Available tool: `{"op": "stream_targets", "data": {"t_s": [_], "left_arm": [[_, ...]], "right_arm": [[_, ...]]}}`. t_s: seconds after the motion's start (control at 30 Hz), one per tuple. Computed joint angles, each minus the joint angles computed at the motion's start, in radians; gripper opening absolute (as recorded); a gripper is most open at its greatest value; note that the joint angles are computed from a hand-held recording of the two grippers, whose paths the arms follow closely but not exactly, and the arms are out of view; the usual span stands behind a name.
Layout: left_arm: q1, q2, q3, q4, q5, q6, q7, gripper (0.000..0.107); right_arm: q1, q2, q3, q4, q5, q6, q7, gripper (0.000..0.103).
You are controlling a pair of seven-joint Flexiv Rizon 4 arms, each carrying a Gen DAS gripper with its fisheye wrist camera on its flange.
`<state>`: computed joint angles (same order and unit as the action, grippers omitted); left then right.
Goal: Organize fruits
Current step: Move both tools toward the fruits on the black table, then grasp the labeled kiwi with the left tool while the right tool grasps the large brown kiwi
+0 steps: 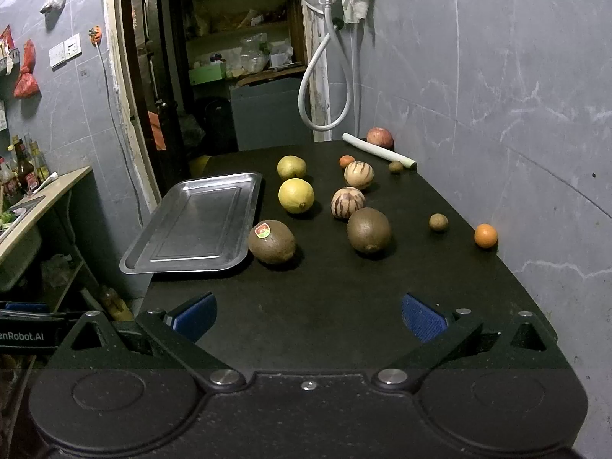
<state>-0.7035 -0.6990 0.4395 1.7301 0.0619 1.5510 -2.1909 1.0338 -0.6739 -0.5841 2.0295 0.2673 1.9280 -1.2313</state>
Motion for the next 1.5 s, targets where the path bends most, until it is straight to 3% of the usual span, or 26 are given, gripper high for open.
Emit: {"op": "stream_targets", "data": {"t_s": [0.33,0.43,0.6,0.93,1.13,1.3,1.5], "left_arm": [[0.011,-0.002,-0.025,-0.021,0.008,-0.034,0.003,0.102],[0.024,-0.001,-0.043,-0.032,0.019,-0.055,0.002,0.102],[0.045,0.002,-0.072,-0.057,0.051,-0.118,0.003,0.102],[0.14,0.01,-0.195,-0.091,0.108,-0.207,0.015,0.102],[0.218,-0.027,-0.297,-0.14,0.074,-0.231,0.1,0.102],[0.251,-0.08,-0.338,-0.226,0.031,-0.26,0.175,0.102],[0.259,-0.157,-0.344,-0.378,0.016,-0.314,0.276,0.102]], "right_arm": [[-0.027,0.0,0.022,-0.004,-0.001,0.001,-0.008,0.102],[-0.074,0.013,0.059,0.002,-0.016,0.006,-0.015,0.102],[-0.061,0.023,0.053,0.016,-0.011,-0.01,-0.003,0.102],[-0.036,0.033,0.015,0.056,-0.024,-0.042,0.045,0.102],[-0.098,0.037,0.04,0.047,-0.078,-0.075,0.072,0.103],[-0.237,0.012,0.123,-0.039,-0.177,-0.116,0.083,0.102],[-0.467,-0.037,0.298,-0.205,-0.343,-0.195,0.076,0.103]]}}
